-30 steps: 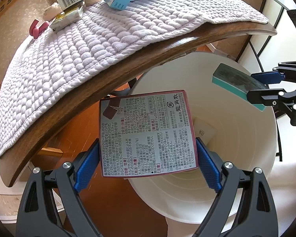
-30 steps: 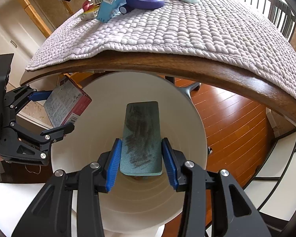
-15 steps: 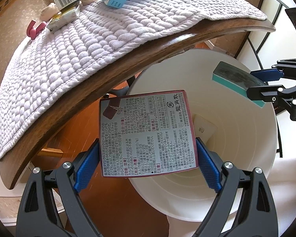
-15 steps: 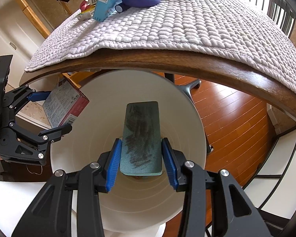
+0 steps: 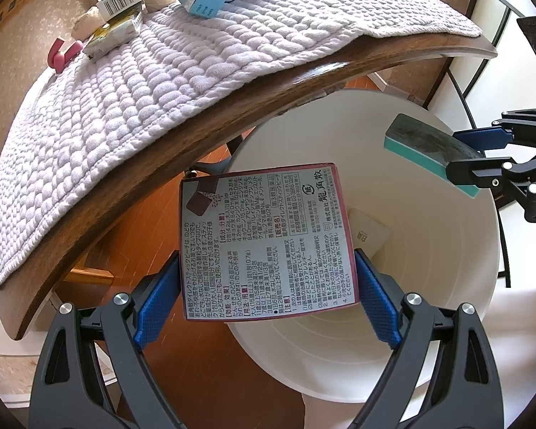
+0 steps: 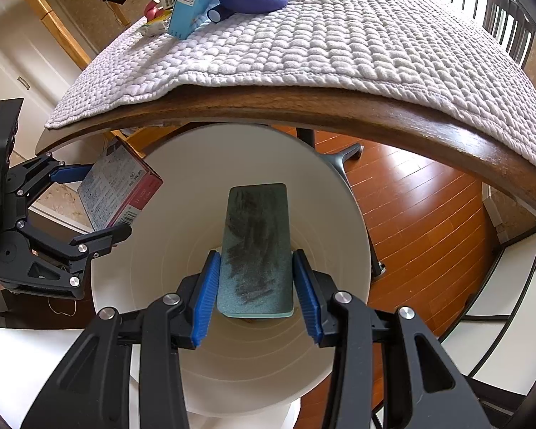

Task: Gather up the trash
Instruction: 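Hold the medicine box and grey-green case above the bucket with both tools, then open the left tool over the bucket while the right tool releases the grey-green case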

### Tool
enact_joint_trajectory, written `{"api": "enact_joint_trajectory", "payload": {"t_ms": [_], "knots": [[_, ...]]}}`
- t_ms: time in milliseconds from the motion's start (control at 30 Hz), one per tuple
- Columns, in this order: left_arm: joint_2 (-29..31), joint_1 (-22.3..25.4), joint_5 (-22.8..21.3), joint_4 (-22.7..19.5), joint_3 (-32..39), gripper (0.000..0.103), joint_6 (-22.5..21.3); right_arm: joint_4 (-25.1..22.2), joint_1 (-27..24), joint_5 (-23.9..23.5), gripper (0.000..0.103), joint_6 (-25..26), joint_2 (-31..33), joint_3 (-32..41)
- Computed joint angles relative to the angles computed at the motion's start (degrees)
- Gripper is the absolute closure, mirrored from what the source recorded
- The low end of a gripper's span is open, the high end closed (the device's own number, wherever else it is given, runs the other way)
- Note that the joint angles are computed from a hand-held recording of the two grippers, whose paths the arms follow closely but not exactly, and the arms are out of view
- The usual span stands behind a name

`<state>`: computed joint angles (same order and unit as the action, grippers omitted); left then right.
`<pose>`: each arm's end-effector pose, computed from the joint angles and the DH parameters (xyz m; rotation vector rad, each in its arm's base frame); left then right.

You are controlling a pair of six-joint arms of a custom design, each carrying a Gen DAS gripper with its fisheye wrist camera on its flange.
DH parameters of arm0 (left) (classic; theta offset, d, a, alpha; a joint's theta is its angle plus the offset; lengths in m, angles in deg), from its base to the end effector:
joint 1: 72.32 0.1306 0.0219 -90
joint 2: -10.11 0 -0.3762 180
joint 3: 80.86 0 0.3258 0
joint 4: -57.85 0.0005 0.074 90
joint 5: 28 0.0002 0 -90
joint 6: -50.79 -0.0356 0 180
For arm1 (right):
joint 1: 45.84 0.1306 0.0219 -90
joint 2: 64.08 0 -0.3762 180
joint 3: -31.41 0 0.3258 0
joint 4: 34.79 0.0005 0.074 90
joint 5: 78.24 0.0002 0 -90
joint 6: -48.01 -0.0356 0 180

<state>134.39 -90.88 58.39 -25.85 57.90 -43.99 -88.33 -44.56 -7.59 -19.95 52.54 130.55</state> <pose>0.5579 -0.1855 0.4204 0.5454 2.7199 0.0258 0.5356 0.0233 0.2673 -0.6286 2.6608 0.3760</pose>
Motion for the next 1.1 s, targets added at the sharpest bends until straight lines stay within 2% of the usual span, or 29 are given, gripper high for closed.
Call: {"api": "enact_joint_trajectory", "payload": {"t_ms": [400, 1033, 1067, 1100], "knots": [[-0.9, -0.2, 0.1, 1.5, -2.1, 0.011, -0.2, 0.9, -0.1, -0.1, 0.062, -0.3, -0.9, -1.2], [-0.7, -0.1, 0.6, 1.0, -1.2, 0.011, -0.3, 0.9, 0.2, -0.1, 0.062, -1.0, -0.4, -0.8], [-0.5, -0.1, 1.1, 0.7, -0.9, 0.011, -0.4, 1.0, 0.2, -0.3, 0.061, -1.2, -0.5, -0.9], [-0.2, 0.0, 1.8, 0.4, -0.5, 0.01, -0.4, 1.1, 0.5, -0.1, 0.049, -1.6, -1.0, -1.3]]}}
